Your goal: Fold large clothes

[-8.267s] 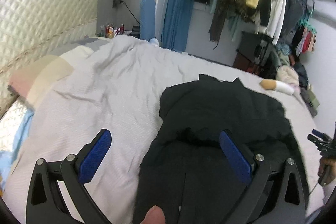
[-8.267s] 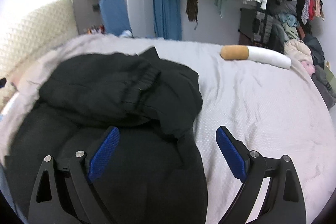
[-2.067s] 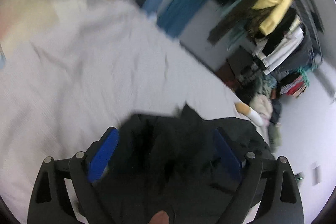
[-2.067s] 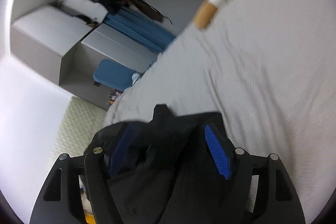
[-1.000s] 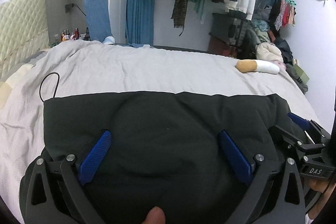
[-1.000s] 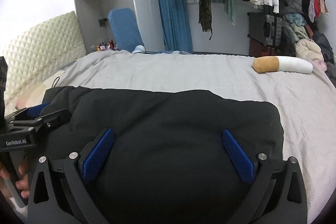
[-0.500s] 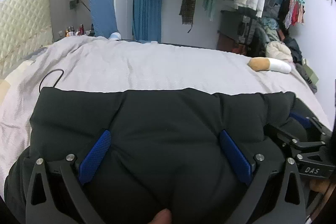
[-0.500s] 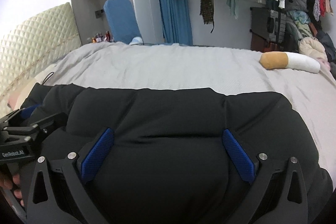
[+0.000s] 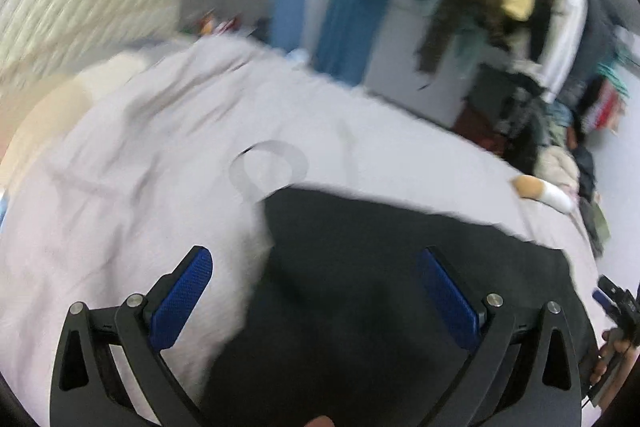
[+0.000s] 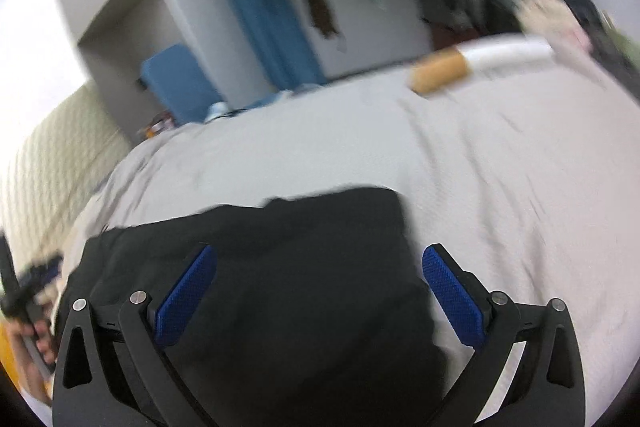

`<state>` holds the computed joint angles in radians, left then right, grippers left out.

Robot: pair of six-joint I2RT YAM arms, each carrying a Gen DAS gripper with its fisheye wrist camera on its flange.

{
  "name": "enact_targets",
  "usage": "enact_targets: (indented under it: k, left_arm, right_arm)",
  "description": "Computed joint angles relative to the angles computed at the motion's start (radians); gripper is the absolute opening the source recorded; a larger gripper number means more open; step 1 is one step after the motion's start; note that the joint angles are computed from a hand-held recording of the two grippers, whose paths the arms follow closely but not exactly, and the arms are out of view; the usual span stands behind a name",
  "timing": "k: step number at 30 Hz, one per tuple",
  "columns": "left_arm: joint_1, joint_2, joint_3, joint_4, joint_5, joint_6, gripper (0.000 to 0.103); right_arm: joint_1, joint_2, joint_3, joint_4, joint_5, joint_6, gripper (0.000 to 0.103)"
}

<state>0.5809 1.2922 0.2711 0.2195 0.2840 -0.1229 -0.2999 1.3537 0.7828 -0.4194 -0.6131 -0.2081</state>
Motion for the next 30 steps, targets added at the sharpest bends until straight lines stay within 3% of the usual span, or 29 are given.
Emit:
enact_targets:
  k: [3,7,9,12,13,14,16,19,24,28,30]
  left_arm:
    - [0.172,0.220,0.025,0.033,0.141,0.060,0.101]
    - [0.221,0.369,0.075,0.029,0.257,0.109,0.096]
    - [0.204,0.421,0.113,0.008,0.331,0.134,0.082]
    - [0.153,0.441,0.092,0.055,0.357,0.104,0.064]
    - [0.146,0.436,0.089,0.063,0.354,0.099,0.054]
    - [0.138,0.428,0.084,0.069,0.355,0.095,0.048]
    - [0.127,0.385,0.053,0.110,0.340,0.074,0.019]
    - [0.099,0.271,0.002,0.155,0.290,0.055,0.007]
    - [0.042,0.010,-0.038,0.156,0.246,-0.031,0.006]
    - [-0.010,0.047,0.002,0.165,0.147,-0.058,0.006]
    - [-0.063,0.111,0.006,0.190,0.040,-0.054,0.006]
  right_arm:
    - [-0.090,0.180,0.091,-0.091,-0.072,-0.024,0.103]
    - [-0.086,0.307,0.145,-0.194,-0.173,-0.076,0.100]
    - [-0.041,0.297,0.129,-0.214,-0.173,-0.110,0.086]
    - [0.031,0.205,0.064,-0.154,-0.145,-0.095,0.047]
    - [0.042,0.183,0.051,-0.143,-0.141,-0.096,0.030]
    - [0.062,0.151,0.040,-0.130,-0.128,-0.093,0.020]
    - [0.089,0.078,0.022,-0.112,-0.107,-0.094,0.011]
    - [0.123,-0.011,0.010,-0.072,-0.087,-0.080,0.007]
    - [0.168,-0.120,0.003,0.057,-0.018,0.023,0.006]
    - [0.190,-0.056,0.020,0.131,0.064,0.080,0.006]
    - [0.221,0.003,0.004,0.167,0.147,0.071,0.006]
